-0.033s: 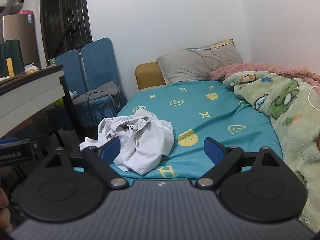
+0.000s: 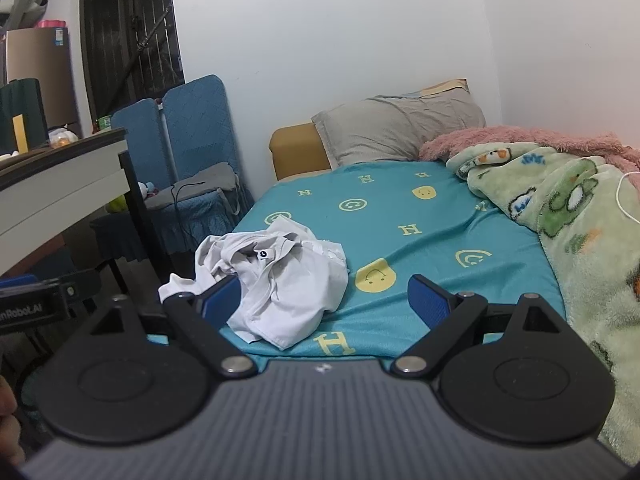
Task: Fold clothes
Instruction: 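Move both grippers toward the crumpled white T-shirt on the bed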
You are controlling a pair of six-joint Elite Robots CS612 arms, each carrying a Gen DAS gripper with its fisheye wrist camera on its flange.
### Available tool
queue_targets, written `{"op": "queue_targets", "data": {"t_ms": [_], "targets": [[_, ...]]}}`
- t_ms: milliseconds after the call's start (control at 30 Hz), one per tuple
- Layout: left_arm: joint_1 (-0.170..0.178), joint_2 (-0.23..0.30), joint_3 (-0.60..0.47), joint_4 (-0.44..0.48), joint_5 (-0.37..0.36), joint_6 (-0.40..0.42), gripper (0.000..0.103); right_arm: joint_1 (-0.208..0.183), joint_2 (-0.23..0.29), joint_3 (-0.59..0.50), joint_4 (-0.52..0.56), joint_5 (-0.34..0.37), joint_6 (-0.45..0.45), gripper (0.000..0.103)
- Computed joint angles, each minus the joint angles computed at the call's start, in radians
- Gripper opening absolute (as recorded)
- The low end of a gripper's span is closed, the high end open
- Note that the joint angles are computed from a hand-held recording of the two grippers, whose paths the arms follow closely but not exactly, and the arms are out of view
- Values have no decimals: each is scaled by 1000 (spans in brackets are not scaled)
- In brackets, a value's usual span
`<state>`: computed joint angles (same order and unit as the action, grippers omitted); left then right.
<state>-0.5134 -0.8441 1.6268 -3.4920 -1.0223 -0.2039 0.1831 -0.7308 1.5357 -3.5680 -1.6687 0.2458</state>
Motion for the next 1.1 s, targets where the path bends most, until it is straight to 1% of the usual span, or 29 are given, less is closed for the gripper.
{"op": "queue_targets", "data": {"t_ms": [167, 300, 633, 867, 1100], "targets": [[0, -7, 3, 24, -5, -14, 103, 0, -1, 0, 3, 5, 6, 92], [-1, -13, 6, 43, -9, -26, 103, 1, -9, 7, 5, -5, -2, 92], [2, -5, 6, 56, -14, -29, 103, 1, -1, 0, 6, -10, 3, 92], [-6, 3, -3, 72, 1, -12, 103, -1, -3, 3, 3, -11, -1, 92], [-10, 14, -10, 85, 28, -16, 103, 0, -4, 3, 9, -38, -11, 92]]}}
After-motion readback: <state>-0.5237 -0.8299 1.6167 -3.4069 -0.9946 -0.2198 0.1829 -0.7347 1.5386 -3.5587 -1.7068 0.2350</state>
